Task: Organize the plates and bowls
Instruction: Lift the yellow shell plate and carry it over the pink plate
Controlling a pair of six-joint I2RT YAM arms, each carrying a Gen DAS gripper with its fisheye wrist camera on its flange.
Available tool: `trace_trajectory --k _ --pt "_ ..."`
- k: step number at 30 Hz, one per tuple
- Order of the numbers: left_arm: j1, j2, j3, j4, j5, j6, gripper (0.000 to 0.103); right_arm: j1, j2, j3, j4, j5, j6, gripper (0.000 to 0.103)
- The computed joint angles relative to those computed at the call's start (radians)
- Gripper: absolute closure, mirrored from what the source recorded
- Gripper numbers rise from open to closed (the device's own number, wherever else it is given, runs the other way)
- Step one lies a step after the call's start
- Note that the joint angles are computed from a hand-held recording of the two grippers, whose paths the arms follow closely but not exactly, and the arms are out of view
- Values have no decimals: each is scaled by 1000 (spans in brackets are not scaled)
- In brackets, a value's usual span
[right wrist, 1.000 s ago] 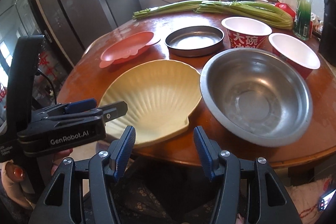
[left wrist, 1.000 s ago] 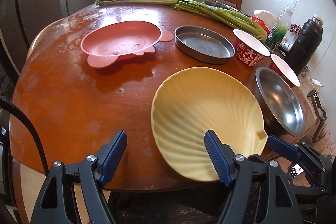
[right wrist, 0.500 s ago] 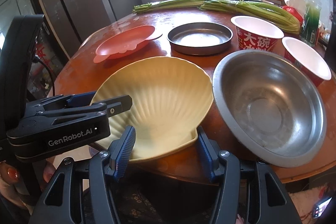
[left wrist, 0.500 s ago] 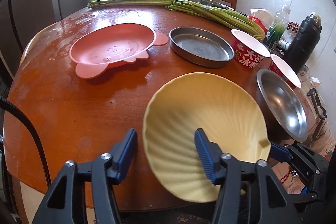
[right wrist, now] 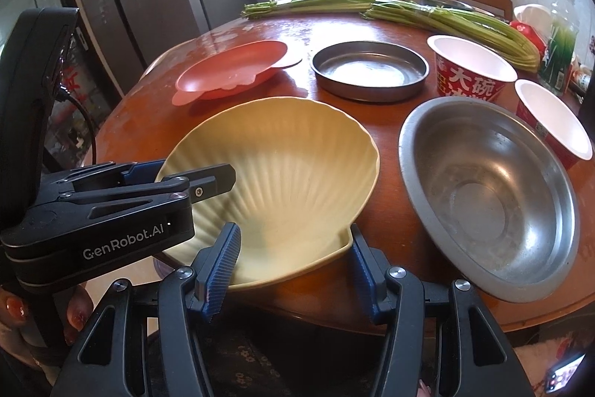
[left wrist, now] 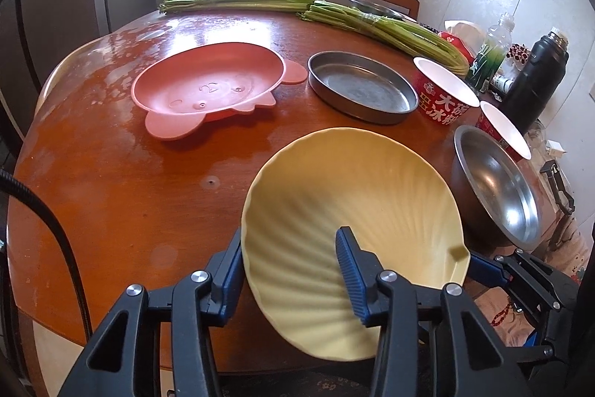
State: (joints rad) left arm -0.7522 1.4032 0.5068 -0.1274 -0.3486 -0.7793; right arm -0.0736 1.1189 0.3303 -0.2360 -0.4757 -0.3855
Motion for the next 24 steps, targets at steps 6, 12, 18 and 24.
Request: trace_trajectory --k 6,12,18,24 --pt "0 -66 -34 -36 -15 -14 56 64 -32 -9 9 22 35 44" --pt "2 -163 -63 -100 -43 -31 56 136 -66 -3 3 39 79 45" --pt "4 -276 -46 -208 -78 -16 56 174 -125 27 -32 46 119 45" --pt "42 -322 12 -283 -85 43 56 206 -155 80 -53 63 166 44"
